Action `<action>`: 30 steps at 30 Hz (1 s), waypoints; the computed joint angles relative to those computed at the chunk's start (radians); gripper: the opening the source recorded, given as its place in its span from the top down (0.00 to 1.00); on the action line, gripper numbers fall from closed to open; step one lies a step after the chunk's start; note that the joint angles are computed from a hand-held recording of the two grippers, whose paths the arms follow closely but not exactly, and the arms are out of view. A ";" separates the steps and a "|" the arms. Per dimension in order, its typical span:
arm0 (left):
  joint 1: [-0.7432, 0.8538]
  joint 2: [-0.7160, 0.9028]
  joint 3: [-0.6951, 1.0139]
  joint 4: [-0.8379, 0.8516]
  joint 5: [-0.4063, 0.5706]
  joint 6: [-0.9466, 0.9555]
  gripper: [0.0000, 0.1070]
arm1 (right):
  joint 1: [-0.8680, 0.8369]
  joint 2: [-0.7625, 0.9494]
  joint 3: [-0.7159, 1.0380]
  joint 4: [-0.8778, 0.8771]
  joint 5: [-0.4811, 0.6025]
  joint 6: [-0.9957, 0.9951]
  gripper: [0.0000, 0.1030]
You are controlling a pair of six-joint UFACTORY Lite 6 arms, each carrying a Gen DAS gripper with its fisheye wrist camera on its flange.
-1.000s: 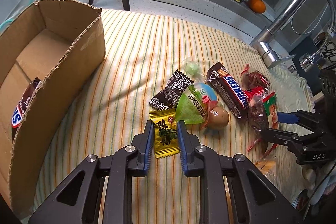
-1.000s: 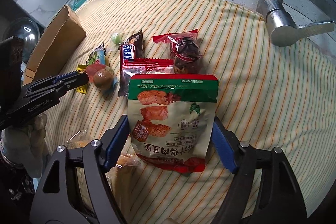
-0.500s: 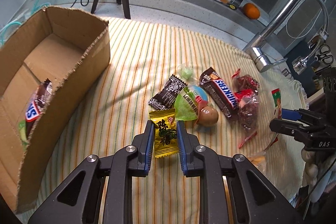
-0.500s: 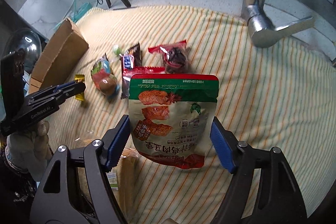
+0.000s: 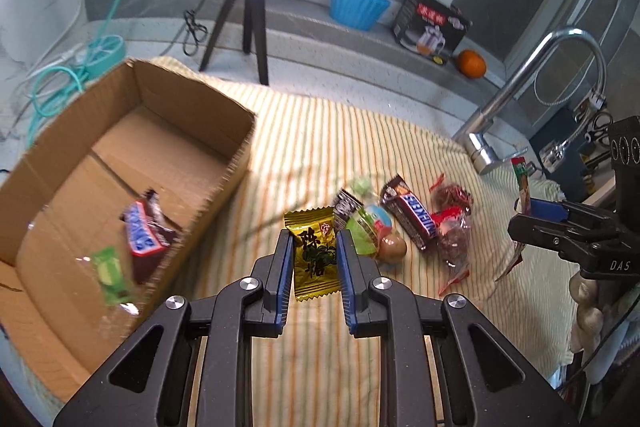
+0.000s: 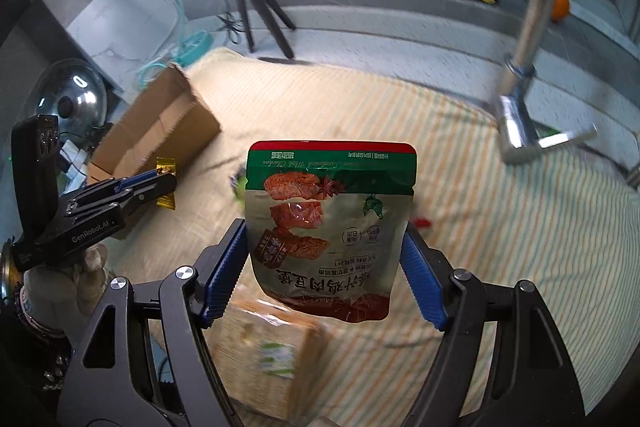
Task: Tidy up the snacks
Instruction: 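Carry both snacks over the box and open both grippers to release them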
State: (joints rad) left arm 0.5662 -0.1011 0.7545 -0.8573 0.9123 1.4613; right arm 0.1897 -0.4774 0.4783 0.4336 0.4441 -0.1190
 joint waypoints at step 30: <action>0.325 0.437 0.463 0.056 0.026 0.027 0.82 | 0.487 1.005 1.039 -0.231 -0.042 0.305 0.25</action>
State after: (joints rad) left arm 0.8909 0.3362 1.2177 -0.8009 0.9383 1.4887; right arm 0.6771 0.5280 1.5171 0.2028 0.4022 0.1862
